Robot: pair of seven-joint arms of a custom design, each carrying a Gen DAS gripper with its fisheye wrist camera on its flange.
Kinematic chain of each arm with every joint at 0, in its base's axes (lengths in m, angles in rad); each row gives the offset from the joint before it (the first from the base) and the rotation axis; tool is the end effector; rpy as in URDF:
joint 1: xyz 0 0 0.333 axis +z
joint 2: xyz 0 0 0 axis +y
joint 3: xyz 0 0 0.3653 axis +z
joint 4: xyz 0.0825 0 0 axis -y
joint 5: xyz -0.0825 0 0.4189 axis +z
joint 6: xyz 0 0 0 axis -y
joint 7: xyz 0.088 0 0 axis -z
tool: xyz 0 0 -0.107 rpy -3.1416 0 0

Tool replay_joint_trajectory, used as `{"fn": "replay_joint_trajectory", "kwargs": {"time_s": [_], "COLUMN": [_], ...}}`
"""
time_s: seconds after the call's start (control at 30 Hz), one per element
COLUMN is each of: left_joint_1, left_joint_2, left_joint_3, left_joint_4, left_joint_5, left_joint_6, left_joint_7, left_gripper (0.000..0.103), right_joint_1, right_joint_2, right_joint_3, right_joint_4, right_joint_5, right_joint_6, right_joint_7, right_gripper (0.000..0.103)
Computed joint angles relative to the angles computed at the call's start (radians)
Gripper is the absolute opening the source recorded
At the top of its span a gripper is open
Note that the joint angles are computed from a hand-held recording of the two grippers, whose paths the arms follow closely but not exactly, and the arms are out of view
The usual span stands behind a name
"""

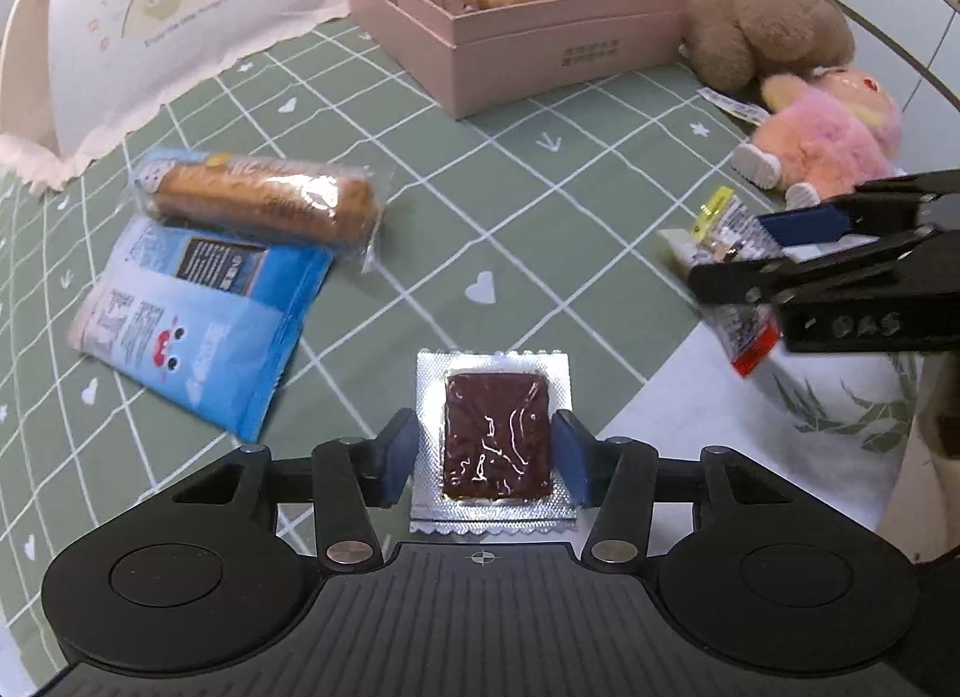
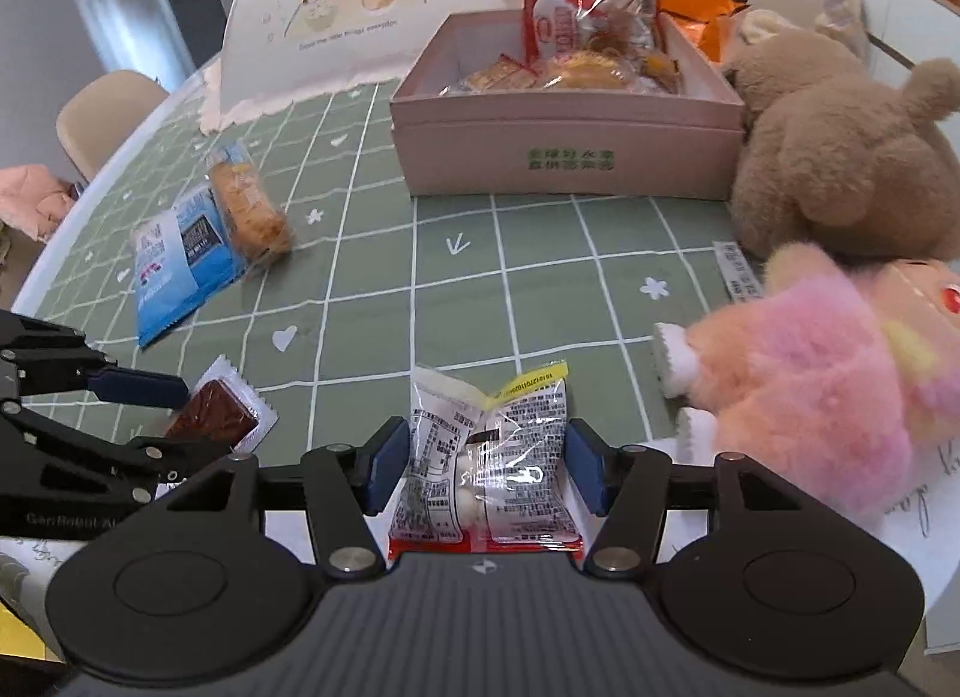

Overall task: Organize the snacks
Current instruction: 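Lift the brownie packet with left while right grasps the clear red-striped snack, then drop the brownie into the pink box with left while right drops the clear snack in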

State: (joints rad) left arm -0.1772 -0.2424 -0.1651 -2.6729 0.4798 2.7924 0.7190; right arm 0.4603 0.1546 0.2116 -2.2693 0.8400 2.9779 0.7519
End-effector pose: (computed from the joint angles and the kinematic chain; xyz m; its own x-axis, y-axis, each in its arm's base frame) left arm 0.4121 -0.1687 0.3693 0.0881 -0.9959 -0.0214 -0.9018 -0.0706 -0.4264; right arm 0.4945 0.3243 0.3604 0.6588 -0.7393 -0.1397 -0.6632 -0.4830 -0.5717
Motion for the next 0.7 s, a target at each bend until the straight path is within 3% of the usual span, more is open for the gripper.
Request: {"fn": "replay_joint_trajectory", "kwargs": {"time_s": [0.17,0.27,0.3,0.5,0.7], "left_joint_1": [0.008,0.037,0.047,0.043,0.015], "left_joint_2": [-0.005,-0.006,-0.006,0.001,0.010], "left_joint_3": [-0.015,-0.047,-0.060,-0.048,0.015], "left_joint_4": [-0.004,0.001,0.003,0.010,-0.007], "left_joint_5": [0.038,0.139,0.184,0.236,0.110], "left_joint_6": [0.006,-0.006,-0.011,-0.011,0.058], "left_joint_7": [-0.011,-0.053,-0.070,-0.077,-0.017], "left_gripper": [0.054,0.053,0.048,0.048,0.047], "right_joint_1": [0.037,0.018,0.014,0.031,0.037], "right_joint_2": [-0.004,-0.017,-0.022,-0.035,-0.035], "right_joint_3": [-0.038,-0.029,-0.028,-0.046,-0.047], "right_joint_4": [-0.015,-0.017,-0.020,-0.053,-0.070], "right_joint_5": [-0.162,-0.147,-0.143,-0.226,-0.259], "right_joint_6": [0.010,-0.009,-0.009,0.019,0.035], "right_joint_7": [0.088,0.100,0.100,0.189,0.240], "right_gripper": [0.052,0.051,0.051,0.052,0.056]}}
